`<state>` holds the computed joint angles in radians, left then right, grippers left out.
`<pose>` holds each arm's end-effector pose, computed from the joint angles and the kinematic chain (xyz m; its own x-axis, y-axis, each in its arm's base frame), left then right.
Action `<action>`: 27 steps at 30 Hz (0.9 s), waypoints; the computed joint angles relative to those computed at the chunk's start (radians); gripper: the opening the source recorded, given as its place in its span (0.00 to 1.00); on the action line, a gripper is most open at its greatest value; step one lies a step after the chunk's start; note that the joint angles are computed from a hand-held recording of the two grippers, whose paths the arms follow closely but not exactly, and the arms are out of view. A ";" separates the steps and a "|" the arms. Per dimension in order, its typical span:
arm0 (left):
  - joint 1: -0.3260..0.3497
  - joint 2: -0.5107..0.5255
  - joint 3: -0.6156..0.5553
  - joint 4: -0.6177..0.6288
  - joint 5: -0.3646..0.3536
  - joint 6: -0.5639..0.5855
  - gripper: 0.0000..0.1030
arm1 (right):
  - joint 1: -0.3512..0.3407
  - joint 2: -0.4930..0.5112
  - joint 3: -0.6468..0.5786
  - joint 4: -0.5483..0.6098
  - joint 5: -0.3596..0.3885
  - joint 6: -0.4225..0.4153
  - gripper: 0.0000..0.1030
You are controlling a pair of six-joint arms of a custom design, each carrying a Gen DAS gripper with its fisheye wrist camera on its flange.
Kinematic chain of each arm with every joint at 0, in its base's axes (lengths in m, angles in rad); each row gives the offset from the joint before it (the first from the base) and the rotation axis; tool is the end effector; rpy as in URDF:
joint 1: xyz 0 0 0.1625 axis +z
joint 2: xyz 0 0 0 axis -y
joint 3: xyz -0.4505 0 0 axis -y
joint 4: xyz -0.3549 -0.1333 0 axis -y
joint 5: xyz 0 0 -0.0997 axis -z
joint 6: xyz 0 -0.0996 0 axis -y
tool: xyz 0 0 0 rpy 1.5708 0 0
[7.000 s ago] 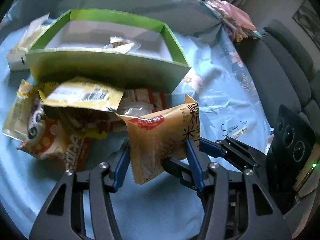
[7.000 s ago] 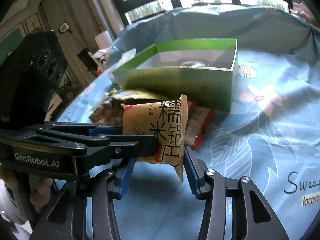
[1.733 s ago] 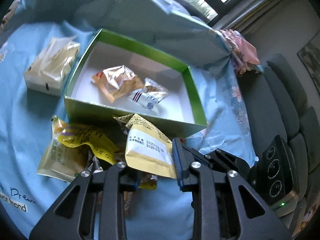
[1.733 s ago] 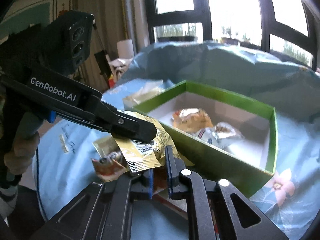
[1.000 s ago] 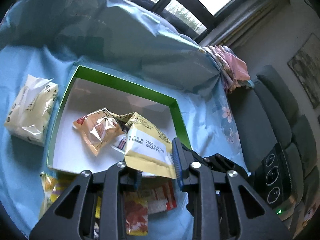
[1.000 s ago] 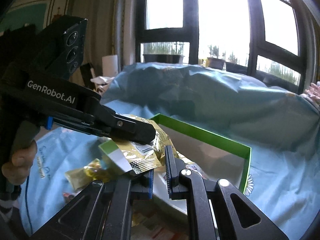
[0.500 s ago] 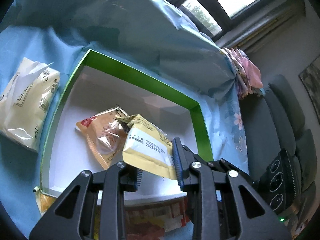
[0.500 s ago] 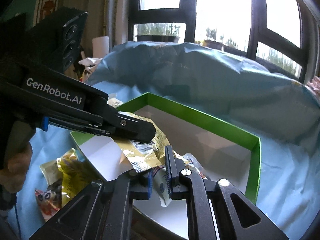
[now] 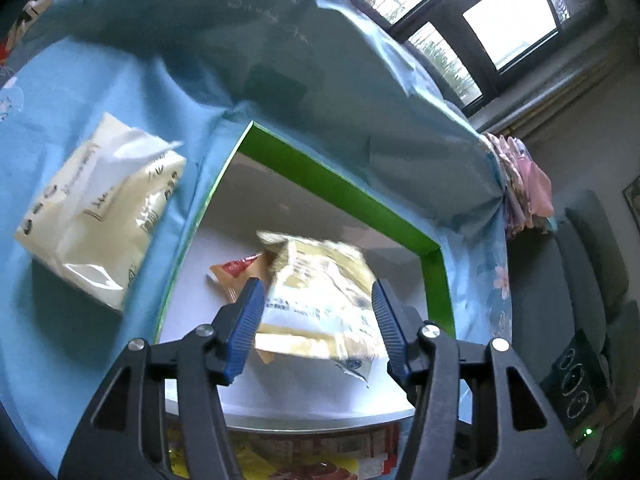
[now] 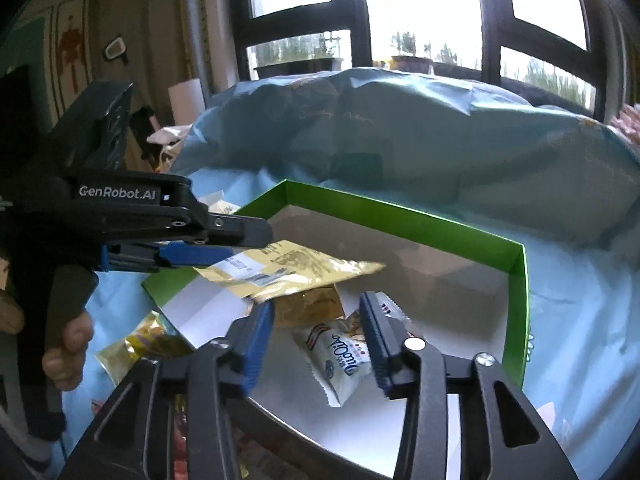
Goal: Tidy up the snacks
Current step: 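Lower the yellow packet into the green box and open the right gripper, then move both grippers down toward the panda-print orange snack bag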
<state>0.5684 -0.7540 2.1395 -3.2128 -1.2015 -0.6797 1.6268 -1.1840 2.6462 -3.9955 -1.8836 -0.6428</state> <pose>-0.3419 -0.4192 0.0575 -0.9629 0.2457 -0.1121 0.2700 0.8680 -0.4168 0.1217 -0.3369 0.2546 -0.7525 -0.1828 0.6327 -0.6035 0.5759 -0.5514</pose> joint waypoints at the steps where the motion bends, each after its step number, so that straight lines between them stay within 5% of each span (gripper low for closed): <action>1: -0.005 -0.002 0.000 -0.002 0.003 0.004 0.55 | -0.003 -0.008 0.001 0.010 0.009 0.005 0.45; 4: -0.023 -0.009 0.004 -0.004 0.034 0.016 0.66 | 0.006 -0.013 0.003 -0.002 -0.009 0.008 0.47; 9: -0.055 -0.025 0.011 0.010 0.079 0.029 0.68 | -0.004 -0.059 0.022 0.003 0.030 0.030 0.48; 14: -0.086 -0.037 0.009 0.055 0.135 0.031 0.82 | 0.000 -0.099 0.037 0.036 0.051 0.057 0.49; 21: -0.126 -0.077 0.029 0.100 0.164 0.032 0.89 | 0.004 -0.151 0.075 0.060 0.092 0.096 0.59; 27: -0.167 -0.122 0.066 0.109 0.189 0.000 1.00 | -0.033 -0.222 0.122 0.112 0.187 0.121 0.60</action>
